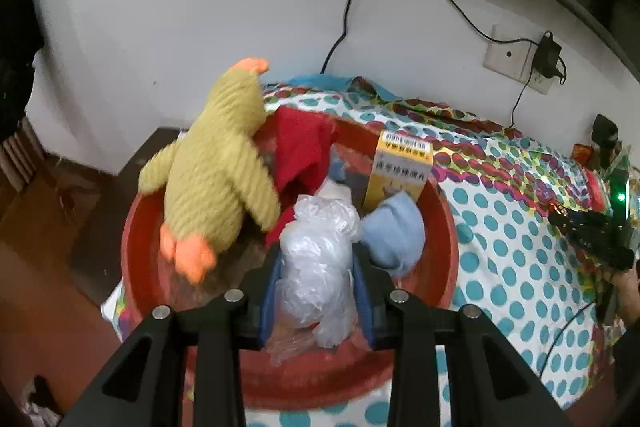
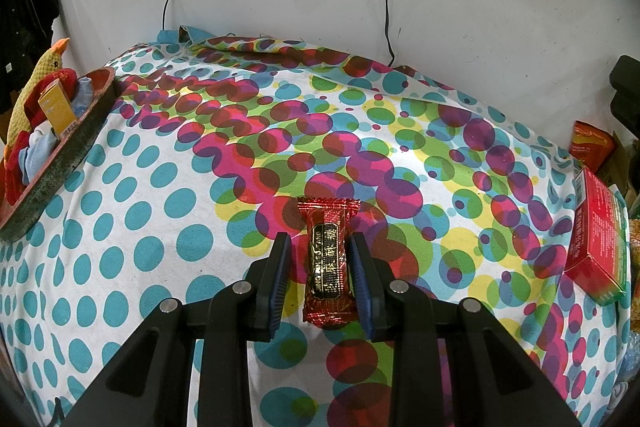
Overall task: Organize objects
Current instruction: 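Carry the white plastic bag over the red tray with the left tool, then lower the plastic bag into the tray and open the left tool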
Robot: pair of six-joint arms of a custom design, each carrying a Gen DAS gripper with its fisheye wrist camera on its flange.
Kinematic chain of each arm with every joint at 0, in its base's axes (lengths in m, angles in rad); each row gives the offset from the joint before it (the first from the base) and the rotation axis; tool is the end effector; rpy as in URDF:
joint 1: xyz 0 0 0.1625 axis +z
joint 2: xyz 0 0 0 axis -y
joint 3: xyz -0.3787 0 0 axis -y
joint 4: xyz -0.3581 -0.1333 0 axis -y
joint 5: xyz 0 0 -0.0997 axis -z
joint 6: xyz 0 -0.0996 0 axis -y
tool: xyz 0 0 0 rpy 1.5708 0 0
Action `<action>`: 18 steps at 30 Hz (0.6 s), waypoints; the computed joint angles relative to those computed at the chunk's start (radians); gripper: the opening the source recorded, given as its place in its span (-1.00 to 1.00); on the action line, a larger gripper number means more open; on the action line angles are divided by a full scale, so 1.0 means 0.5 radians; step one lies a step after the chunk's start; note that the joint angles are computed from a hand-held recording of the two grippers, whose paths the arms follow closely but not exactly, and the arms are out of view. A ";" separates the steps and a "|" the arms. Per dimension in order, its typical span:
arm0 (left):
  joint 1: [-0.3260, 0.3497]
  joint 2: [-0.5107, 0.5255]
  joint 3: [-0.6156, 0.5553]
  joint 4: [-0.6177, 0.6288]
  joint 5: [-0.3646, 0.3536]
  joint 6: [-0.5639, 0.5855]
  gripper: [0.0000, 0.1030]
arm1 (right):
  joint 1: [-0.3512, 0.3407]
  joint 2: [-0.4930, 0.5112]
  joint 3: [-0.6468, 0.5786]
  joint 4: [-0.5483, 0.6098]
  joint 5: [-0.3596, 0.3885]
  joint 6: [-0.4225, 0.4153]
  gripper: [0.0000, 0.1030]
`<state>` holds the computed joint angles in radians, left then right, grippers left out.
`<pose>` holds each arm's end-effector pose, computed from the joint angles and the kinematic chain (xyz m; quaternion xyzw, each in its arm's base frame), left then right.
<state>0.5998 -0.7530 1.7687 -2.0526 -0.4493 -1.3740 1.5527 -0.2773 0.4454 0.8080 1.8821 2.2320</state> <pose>-0.3107 -0.4826 0.0292 -0.0260 0.8284 -0.3862 0.4049 0.0903 -0.6896 0.0719 0.3662 -0.8718 0.1925 0.2621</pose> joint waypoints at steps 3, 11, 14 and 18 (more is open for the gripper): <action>0.048 0.051 -0.065 -0.153 0.004 0.212 -0.36 | 0.000 0.002 -0.004 0.003 0.000 0.001 -0.45; 0.180 0.195 -0.280 -0.255 0.042 0.522 -0.35 | 0.000 0.002 -0.004 0.003 0.000 0.001 -0.46; 0.217 0.237 -0.353 -0.193 0.061 0.546 -0.32 | 0.000 0.002 -0.003 0.002 0.000 0.001 -0.45; 0.258 0.249 -0.370 -0.247 0.022 0.579 -0.31 | 0.000 0.002 -0.003 0.002 0.000 0.001 -0.45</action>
<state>0.7288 -0.6287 1.5839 -2.1759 -0.4382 -1.0847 1.5528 -0.2765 0.4441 0.8089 1.8820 2.2325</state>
